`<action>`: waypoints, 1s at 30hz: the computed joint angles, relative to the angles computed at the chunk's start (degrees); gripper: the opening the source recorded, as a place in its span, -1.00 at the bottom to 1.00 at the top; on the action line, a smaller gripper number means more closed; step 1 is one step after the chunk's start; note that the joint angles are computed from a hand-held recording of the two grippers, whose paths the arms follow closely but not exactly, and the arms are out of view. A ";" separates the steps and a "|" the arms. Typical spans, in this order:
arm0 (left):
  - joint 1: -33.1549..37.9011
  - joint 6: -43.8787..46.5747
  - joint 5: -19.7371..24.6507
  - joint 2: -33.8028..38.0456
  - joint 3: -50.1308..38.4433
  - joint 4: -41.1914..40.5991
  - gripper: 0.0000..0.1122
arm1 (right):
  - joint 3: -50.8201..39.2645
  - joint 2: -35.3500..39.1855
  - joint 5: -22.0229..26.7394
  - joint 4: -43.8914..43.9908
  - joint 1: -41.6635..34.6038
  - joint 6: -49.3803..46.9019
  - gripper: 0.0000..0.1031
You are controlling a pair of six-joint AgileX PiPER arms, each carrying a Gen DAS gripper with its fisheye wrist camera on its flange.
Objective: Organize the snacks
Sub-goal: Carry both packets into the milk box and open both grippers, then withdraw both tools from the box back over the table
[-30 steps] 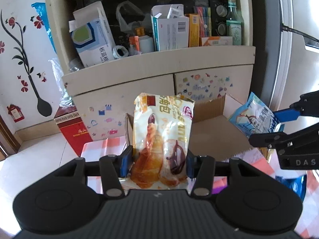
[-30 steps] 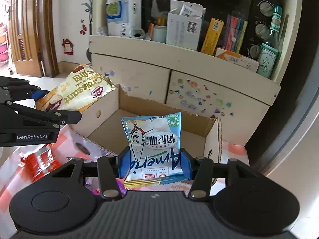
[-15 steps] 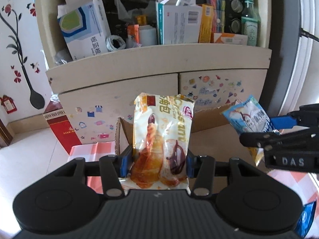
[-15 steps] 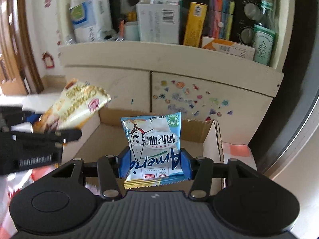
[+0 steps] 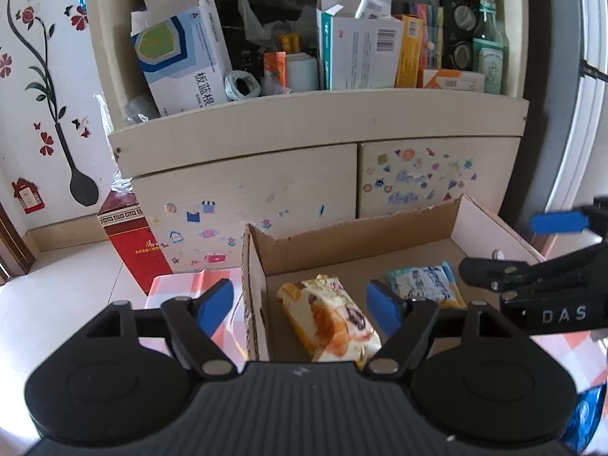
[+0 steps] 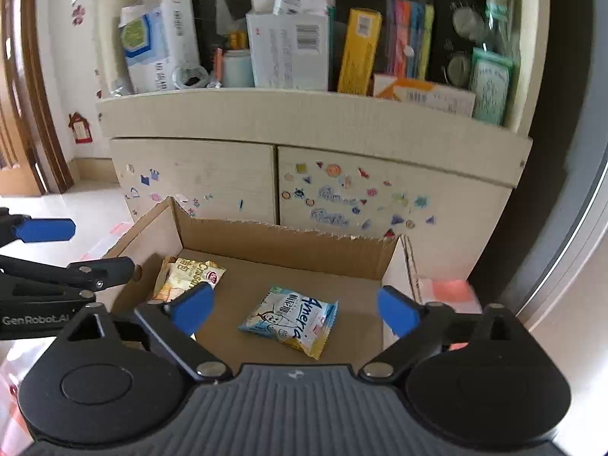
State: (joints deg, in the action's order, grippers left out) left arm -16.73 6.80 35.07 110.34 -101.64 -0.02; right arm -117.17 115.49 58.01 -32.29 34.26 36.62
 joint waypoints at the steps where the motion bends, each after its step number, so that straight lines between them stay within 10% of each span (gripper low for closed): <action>1: 0.18 0.33 -0.06 -0.66 0.78 -0.20 0.43 | 0.12 -0.29 0.13 -0.37 0.36 -0.46 0.94; 30: 8.70 25.16 4.36 -19.55 25.52 -15.80 0.58 | 17.24 -13.36 1.30 2.75 10.32 -16.32 0.94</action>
